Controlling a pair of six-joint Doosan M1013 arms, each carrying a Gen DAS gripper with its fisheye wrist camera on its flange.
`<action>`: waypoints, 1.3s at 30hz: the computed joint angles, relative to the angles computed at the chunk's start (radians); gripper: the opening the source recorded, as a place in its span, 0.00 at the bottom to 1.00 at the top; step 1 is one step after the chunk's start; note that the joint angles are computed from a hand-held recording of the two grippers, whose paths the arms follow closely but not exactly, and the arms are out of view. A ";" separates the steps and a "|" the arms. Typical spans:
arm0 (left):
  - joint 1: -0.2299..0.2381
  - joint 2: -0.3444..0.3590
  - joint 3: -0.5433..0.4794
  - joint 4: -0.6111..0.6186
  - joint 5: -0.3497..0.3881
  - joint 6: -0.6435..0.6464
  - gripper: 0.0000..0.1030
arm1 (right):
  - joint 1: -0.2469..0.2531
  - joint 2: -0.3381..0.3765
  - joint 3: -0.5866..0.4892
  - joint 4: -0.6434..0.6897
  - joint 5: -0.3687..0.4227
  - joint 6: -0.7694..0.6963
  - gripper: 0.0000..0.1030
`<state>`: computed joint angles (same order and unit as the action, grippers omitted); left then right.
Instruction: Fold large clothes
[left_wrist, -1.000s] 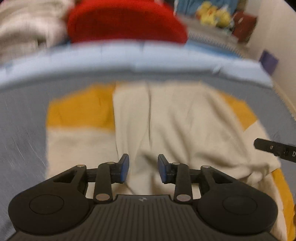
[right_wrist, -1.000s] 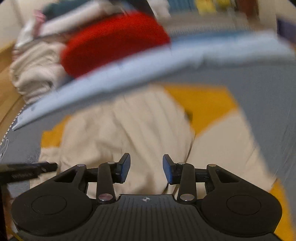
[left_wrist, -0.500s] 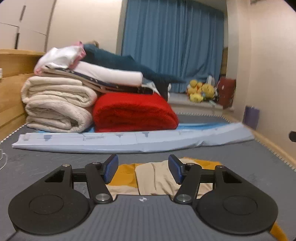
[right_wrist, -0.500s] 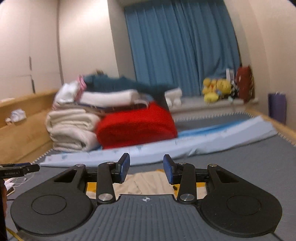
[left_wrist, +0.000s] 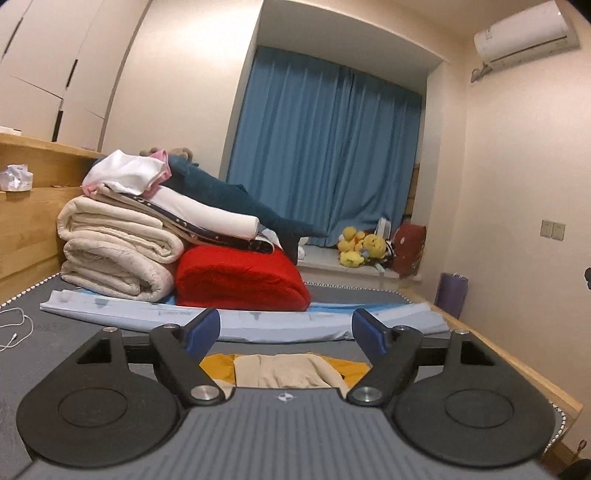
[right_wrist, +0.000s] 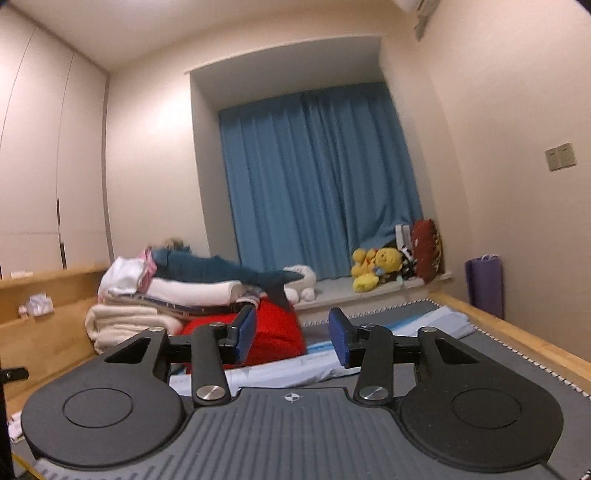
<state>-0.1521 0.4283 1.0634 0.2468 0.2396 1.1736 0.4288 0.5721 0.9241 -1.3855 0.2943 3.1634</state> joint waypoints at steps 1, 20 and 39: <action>-0.003 -0.015 0.025 0.004 -0.007 -0.006 0.81 | -0.001 -0.013 0.027 -0.037 0.000 0.041 0.44; 0.024 0.193 -0.006 0.103 0.535 -0.231 0.53 | -0.042 0.307 -0.237 0.865 0.484 -0.728 0.42; 0.044 0.232 -0.035 0.006 0.654 -0.107 0.07 | -0.052 0.593 -0.727 1.166 0.990 -0.974 0.30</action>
<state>-0.1084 0.6599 1.0289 0.2526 0.8932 1.0666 0.3764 1.1653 0.1971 -0.2191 1.2845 2.1890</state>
